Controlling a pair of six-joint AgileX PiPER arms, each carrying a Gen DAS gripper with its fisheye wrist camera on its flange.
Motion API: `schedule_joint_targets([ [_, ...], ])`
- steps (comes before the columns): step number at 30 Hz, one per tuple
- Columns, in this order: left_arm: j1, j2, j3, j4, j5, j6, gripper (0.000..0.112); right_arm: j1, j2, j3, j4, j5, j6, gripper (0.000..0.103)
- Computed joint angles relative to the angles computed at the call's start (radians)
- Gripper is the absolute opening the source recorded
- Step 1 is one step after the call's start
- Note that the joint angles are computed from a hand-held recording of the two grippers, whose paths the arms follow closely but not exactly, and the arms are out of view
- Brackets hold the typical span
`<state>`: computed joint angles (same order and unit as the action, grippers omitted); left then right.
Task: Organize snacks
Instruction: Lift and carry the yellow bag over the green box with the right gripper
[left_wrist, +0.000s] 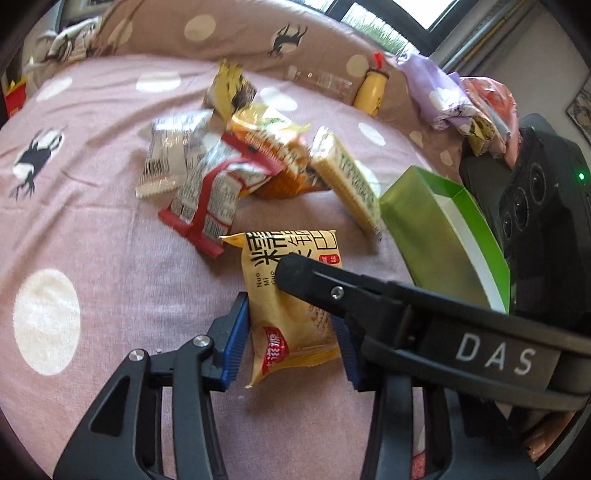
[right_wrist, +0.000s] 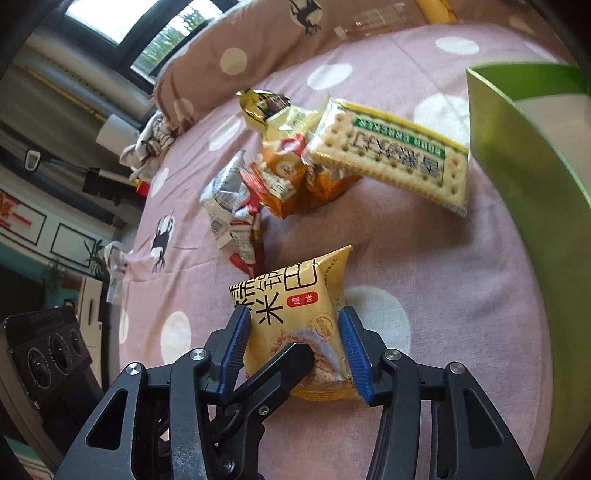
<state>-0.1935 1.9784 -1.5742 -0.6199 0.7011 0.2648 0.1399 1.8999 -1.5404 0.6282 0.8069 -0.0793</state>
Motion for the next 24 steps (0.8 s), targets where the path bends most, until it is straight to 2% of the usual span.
schedule_joint_targets([
  [18,-0.021,-0.150,0.160,-0.169,-0.194,0.201,0.043,0.031,-0.187,0.143,0.009,-0.176,-0.082,0.053],
  [24,-0.029,-0.185,0.179,-0.180,-0.225,0.221,0.043,0.035,-0.235,0.172,0.024,-0.208,-0.101,0.053],
])
